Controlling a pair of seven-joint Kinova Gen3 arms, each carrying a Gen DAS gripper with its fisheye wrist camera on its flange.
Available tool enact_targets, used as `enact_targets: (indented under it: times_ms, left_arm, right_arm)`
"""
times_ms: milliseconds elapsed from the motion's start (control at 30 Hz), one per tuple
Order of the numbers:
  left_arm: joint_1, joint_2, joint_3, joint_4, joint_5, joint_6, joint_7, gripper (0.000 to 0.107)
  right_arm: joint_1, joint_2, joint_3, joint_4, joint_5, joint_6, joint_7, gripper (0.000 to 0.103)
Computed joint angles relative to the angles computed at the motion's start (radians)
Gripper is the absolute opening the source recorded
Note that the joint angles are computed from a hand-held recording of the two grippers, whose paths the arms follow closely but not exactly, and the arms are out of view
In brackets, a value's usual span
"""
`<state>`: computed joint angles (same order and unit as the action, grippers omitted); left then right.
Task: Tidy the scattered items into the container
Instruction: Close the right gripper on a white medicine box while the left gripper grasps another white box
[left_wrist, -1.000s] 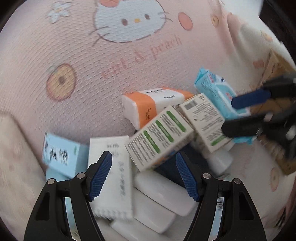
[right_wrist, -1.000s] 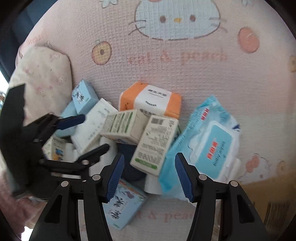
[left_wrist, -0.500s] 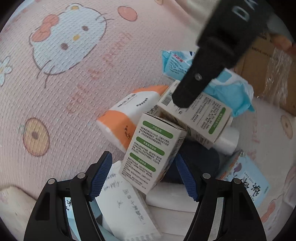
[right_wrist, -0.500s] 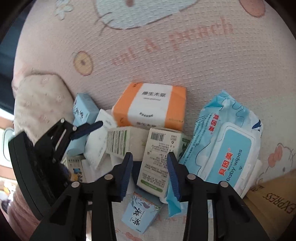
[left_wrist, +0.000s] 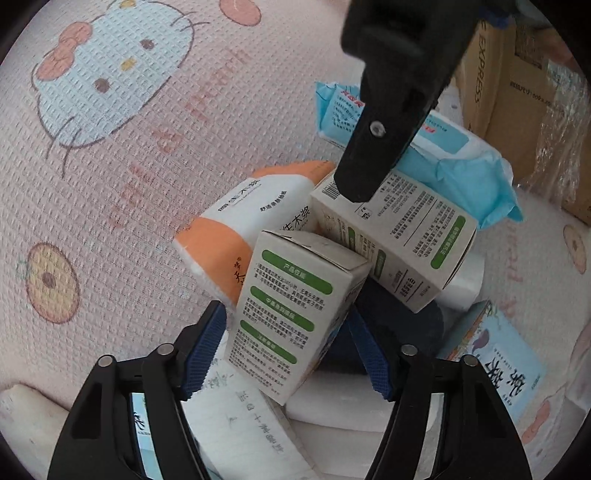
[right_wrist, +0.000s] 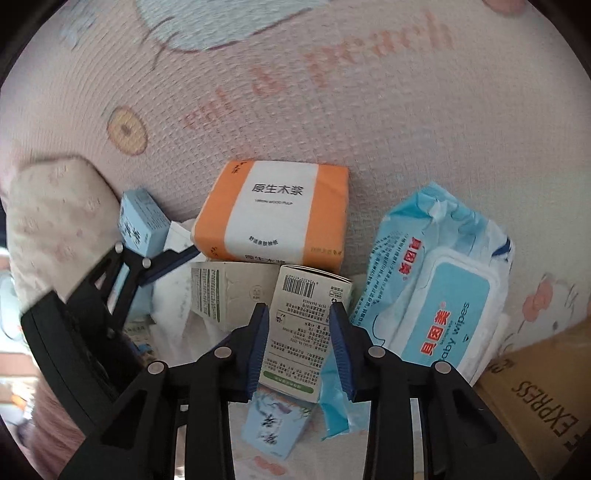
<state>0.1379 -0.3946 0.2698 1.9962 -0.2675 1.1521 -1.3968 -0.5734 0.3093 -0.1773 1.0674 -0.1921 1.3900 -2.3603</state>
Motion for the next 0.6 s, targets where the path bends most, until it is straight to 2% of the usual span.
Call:
enact_targets:
  times_ms: [100, 200, 333, 600]
  left_arm:
    - [-0.006, -0.008, -0.005, 0.005, 0.005, -0.007, 0.007, 0.069]
    - [-0.022, -0.014, -0.006, 0.002, 0.019, -0.002, 0.041, 0.067]
    - [-0.037, -0.048, -0.048, 0.002, 0.084, 0.005, 0.082, 0.063]
    - [-0.084, -0.116, -0.183, 0.002, 0.266, 0.028, 0.121, 0.058]
  right_arm:
    - [0.035, -0.016, 0.0, 0.038, -0.048, -0.023, 0.004, 0.031]
    - [0.027, -0.011, 0.006, 0.034, -0.028, 0.016, -0.027, 0.031]
    - [0.025, -0.026, 0.002, 0.057, -0.024, -0.021, -0.026, 0.031]
    - [-0.062, 0.059, 0.013, -0.102, 0.08, 0.132, -0.064, 0.034]
